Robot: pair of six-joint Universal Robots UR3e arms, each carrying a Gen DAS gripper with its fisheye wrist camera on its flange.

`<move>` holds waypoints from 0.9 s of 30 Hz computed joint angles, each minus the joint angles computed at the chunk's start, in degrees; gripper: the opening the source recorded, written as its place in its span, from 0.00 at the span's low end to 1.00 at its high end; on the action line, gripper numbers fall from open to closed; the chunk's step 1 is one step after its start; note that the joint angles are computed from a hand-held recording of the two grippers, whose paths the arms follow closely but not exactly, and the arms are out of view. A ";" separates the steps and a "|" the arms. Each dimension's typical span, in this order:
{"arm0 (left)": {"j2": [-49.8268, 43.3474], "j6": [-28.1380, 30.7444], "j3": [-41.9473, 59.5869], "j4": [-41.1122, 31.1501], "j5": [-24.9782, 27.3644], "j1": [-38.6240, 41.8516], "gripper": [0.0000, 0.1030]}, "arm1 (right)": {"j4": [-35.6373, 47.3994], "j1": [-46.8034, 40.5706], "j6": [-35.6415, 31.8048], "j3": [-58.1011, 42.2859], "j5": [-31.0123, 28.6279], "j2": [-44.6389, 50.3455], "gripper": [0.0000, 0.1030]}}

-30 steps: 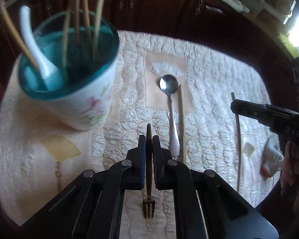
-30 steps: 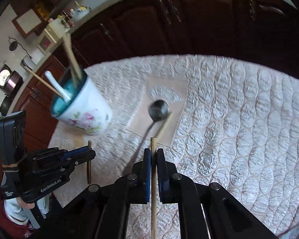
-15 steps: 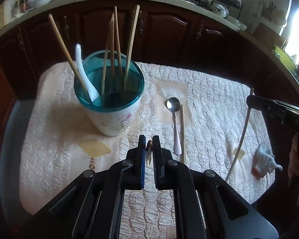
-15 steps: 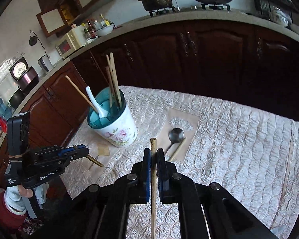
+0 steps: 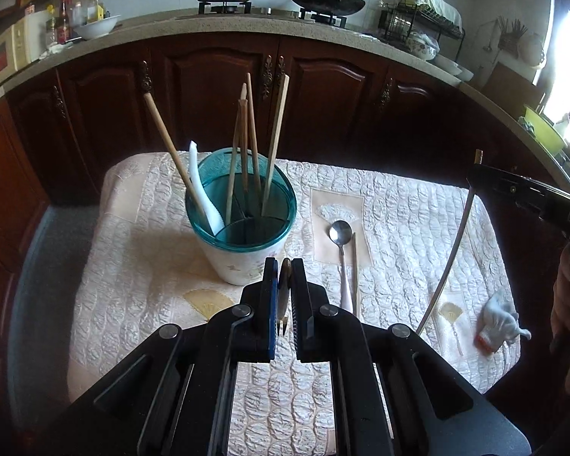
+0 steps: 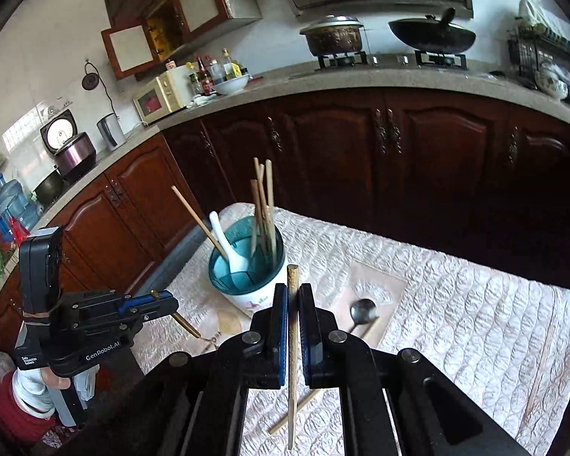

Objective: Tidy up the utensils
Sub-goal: 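Lift the fork and chopstick, lower them into the floral cup, open both tools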

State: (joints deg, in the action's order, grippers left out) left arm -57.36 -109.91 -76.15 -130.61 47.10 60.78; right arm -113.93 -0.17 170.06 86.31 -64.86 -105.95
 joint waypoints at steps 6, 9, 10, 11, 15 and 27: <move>-0.12 3.52 3.00 -5.29 -1.17 3.23 0.05 | -0.83 2.42 1.54 -1.46 -1.03 1.16 0.05; -0.21 5.23 4.35 -7.82 -1.61 4.51 0.05 | -1.08 3.27 2.09 -1.67 -1.45 1.26 0.05; -0.30 5.95 4.92 -8.85 -1.78 5.02 0.05 | -1.01 3.28 2.04 -1.78 -1.37 1.32 0.05; -0.47 6.42 5.47 -9.68 -1.90 5.36 0.05 | -1.06 3.40 2.13 -1.78 -1.42 1.29 0.05; -2.44 7.83 8.83 -13.36 -2.54 6.93 0.05 | -1.08 3.65 2.36 -2.28 -1.31 1.54 0.05; -11.45 -3.85 18.32 -6.60 -7.10 3.42 0.05 | -2.62 6.29 6.39 -12.73 -1.27 8.95 0.05</move>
